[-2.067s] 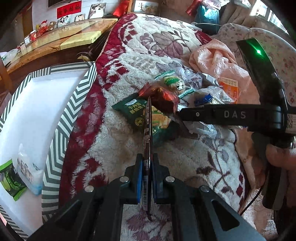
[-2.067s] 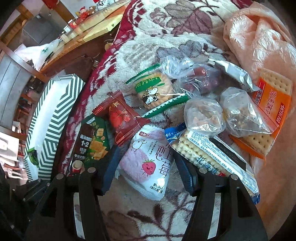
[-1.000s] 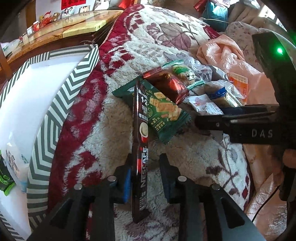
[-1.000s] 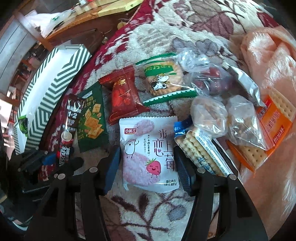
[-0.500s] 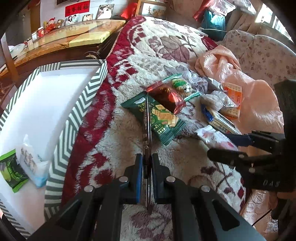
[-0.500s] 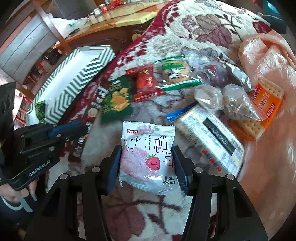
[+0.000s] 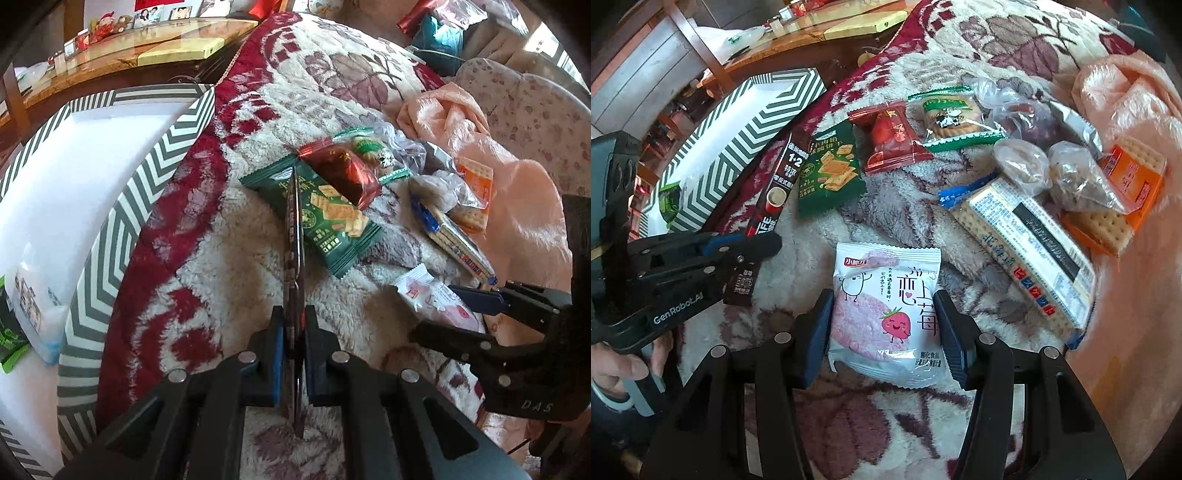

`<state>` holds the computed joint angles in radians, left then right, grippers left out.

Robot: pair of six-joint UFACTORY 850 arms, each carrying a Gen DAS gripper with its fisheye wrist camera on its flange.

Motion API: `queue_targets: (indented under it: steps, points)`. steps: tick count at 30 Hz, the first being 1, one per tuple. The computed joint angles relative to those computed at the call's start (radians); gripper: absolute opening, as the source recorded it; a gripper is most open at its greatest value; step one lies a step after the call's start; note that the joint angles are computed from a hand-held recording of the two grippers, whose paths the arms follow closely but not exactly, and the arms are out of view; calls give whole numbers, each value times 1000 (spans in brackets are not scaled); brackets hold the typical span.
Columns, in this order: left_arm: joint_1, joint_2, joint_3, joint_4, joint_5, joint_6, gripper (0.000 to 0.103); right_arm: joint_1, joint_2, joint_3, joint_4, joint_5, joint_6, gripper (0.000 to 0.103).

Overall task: Organize snacks
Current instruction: 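Close the right gripper on the pink strawberry snack packet, then carry the coffee stick and pink packet over the white tray with both grippers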

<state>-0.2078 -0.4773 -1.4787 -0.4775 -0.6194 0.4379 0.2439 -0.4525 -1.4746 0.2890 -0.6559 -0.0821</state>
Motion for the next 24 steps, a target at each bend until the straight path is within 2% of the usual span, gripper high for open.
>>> queue_targets:
  steps: [13,24]
  points:
    - [18,79,55,-59,54,73,10,30,24,-9,33,32,-70,53]
    - [45,126,87,35,109,-24,10,65,7,-71,-13,19,-49,53]
